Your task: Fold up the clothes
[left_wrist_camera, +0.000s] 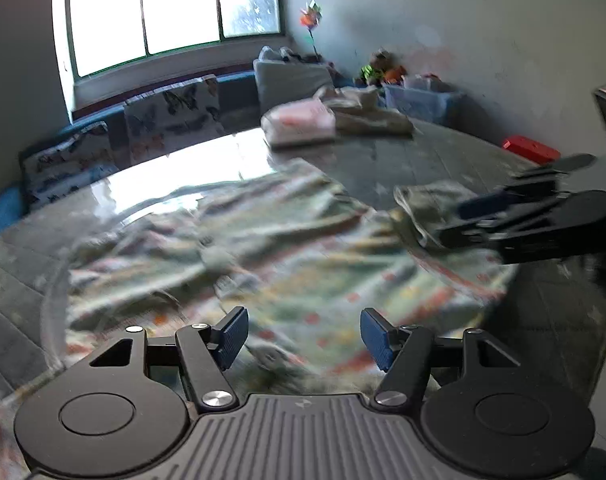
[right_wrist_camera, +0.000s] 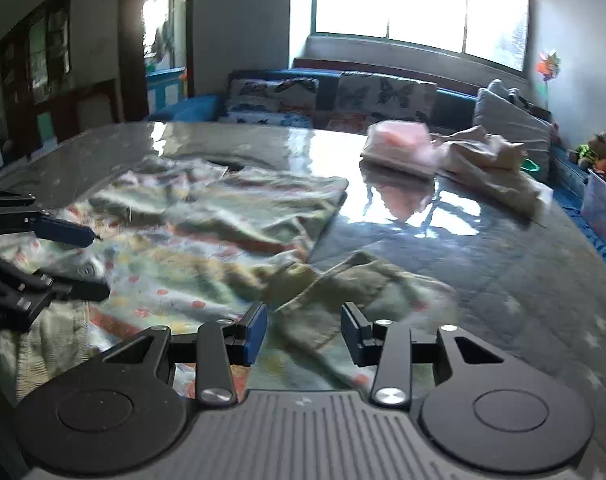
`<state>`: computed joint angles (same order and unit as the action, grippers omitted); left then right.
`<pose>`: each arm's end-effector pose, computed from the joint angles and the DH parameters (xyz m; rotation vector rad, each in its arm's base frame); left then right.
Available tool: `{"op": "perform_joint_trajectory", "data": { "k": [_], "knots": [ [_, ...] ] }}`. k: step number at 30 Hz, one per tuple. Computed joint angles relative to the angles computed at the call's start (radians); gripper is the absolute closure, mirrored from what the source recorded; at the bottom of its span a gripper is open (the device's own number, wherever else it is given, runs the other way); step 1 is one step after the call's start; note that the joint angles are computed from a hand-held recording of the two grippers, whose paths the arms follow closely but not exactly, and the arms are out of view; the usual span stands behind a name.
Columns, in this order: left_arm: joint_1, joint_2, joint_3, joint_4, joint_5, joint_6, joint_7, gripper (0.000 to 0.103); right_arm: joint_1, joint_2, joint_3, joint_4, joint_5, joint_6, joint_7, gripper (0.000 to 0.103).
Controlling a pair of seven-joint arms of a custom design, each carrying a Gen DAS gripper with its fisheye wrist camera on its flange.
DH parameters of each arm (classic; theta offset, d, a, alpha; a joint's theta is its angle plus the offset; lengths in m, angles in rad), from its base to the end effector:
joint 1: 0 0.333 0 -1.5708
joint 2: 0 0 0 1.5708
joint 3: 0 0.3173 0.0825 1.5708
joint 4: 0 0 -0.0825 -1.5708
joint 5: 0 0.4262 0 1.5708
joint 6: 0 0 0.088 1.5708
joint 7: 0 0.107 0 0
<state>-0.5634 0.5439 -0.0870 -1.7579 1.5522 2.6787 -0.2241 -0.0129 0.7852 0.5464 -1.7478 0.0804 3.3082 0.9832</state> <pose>0.5483 -0.4496 0.2516 -1.5353 1.8159 -0.8036 0.6743 0.3086 0.2427 -2.0803 0.9384 -0.4918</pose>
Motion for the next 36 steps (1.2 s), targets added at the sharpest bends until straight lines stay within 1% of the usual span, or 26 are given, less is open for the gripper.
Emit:
{"op": "perform_joint_trajectory", "data": {
  "k": [2, 3, 4, 5, 6, 7, 9, 11, 12, 14, 15, 17, 19, 21, 23, 24, 25, 26, 28, 29, 31, 33, 34, 35, 36],
  "knots": [
    [-0.001, 0.007, -0.005, -0.001, -0.017, 0.001, 0.013, 0.038, 0.058, 0.017, -0.052, 0.041, 0.014, -0.017, 0.005, 0.063],
    [-0.006, 0.008, -0.005, -0.003, -0.022, -0.009, 0.019, 0.037, 0.094, 0.020, -0.087, 0.051, 0.026, -0.009, 0.009, 0.064],
    [-0.011, 0.009, -0.003, -0.006, -0.023, -0.017, 0.022, 0.036, 0.116, 0.024, -0.109, 0.059, 0.032, 0.000, 0.010, 0.066],
    [-0.012, 0.008, -0.002, -0.008, -0.022, -0.016, 0.019, 0.035, 0.122, 0.026, -0.117, 0.061, 0.034, 0.007, 0.009, 0.072],
    [-0.013, 0.007, -0.001, -0.010, -0.020, -0.015, 0.016, 0.035, 0.131, 0.022, -0.128, 0.060, 0.039, 0.015, 0.013, 0.085],
    [-0.012, 0.006, 0.000, -0.012, -0.019, -0.014, 0.013, 0.035, 0.139, 0.015, -0.141, 0.054, 0.042, 0.027, 0.017, 0.096],
    [-0.010, 0.006, 0.000, -0.014, -0.020, -0.010, 0.008, 0.035, 0.148, -0.002, -0.163, 0.029, 0.040, 0.076, 0.024, 0.097],
    [-0.009, 0.008, 0.000, -0.012, -0.024, -0.010, 0.009, 0.034, 0.143, -0.025, -0.176, -0.007, 0.030, 0.140, 0.048, 0.098],
    [-0.010, 0.009, 0.000, -0.011, -0.024, -0.010, 0.009, 0.033, 0.148, -0.037, -0.193, -0.020, 0.032, 0.164, 0.063, 0.098],
    [-0.011, 0.010, 0.000, -0.010, -0.024, -0.011, 0.011, 0.032, 0.184, -0.071, -0.257, -0.056, 0.065, 0.234, 0.089, 0.098],
    [-0.012, 0.010, 0.001, -0.010, -0.023, -0.011, 0.011, 0.031, 0.213, -0.085, -0.299, -0.069, 0.097, 0.259, 0.097, 0.098],
    [-0.012, 0.012, 0.001, -0.009, -0.023, -0.010, 0.012, 0.029, 0.285, -0.108, -0.396, -0.088, 0.188, 0.300, 0.101, 0.098],
    [-0.013, 0.013, 0.002, -0.008, -0.022, -0.008, 0.013, 0.029, 0.362, -0.121, -0.491, -0.098, 0.314, 0.322, 0.078, 0.098],
    [-0.013, 0.015, 0.002, -0.006, -0.022, -0.007, 0.015, 0.027, 0.457, -0.118, -0.600, -0.083, 0.498, 0.305, 0.009, 0.098],
    [-0.014, 0.017, 0.003, -0.004, -0.022, -0.007, 0.018, 0.027, 0.536, -0.096, -0.690, -0.050, 0.677, 0.272, -0.070, 0.094],
    [-0.014, 0.018, 0.003, -0.002, -0.023, -0.006, 0.021, 0.026, 0.571, -0.083, -0.729, -0.033, 0.750, 0.260, -0.107, 0.094],
    [-0.013, 0.020, 0.003, 0.000, -0.025, -0.005, 0.025, 0.025, 0.587, -0.070, -0.745, -0.018, 0.806, 0.260, -0.141, 0.093],
    [-0.014, 0.021, 0.003, 0.001, -0.029, -0.006, 0.029, 0.025, 0.571, -0.069, -0.727, -0.015, 0.807, 0.266, -0.148, 0.092],
    [-0.014, 0.023, 0.002, 0.005, -0.042, -0.009, 0.042, 0.025, 0.469, -0.086, -0.617, -0.038, 0.681, 0.282, -0.093, 0.087],
    [-0.015, 0.023, 0.002, 0.006, -0.050, -0.010, 0.048, 0.024, 0.409, -0.093, -0.555, -0.051, 0.598, 0.284, -0.053, 0.084],
    [-0.015, 0.019, 0.002, 0.004, -0.063, -0.007, 0.056, 0.024, 0.286, -0.092, -0.431, -0.061, 0.408, 0.255, 0.036, 0.066],
    [-0.015, 0.013, 0.002, 0.000, -0.073, -0.003, 0.062, 0.023, 0.169, -0.065, -0.310, -0.039, 0.238, 0.205, 0.109, 0.062],
    [-0.016, 0.008, 0.003, -0.002, -0.074, -0.001, 0.062, 0.023, 0.130, -0.047, -0.266, -0.020, 0.178, 0.178, 0.130, 0.061],
    [-0.018, 0.003, 0.004, -0.004, -0.071, -0.001, 0.061, 0.021, 0.118, -0.031, -0.252, 0.004, 0.146, 0.148, 0.142, 0.060],
    [-0.020, -0.002, 0.005, -0.006, -0.066, 0.000, 0.060, 0.019, 0.111, -0.016, -0.246, 0.027, 0.122, 0.114, 0.152, 0.056]
  ]
}}
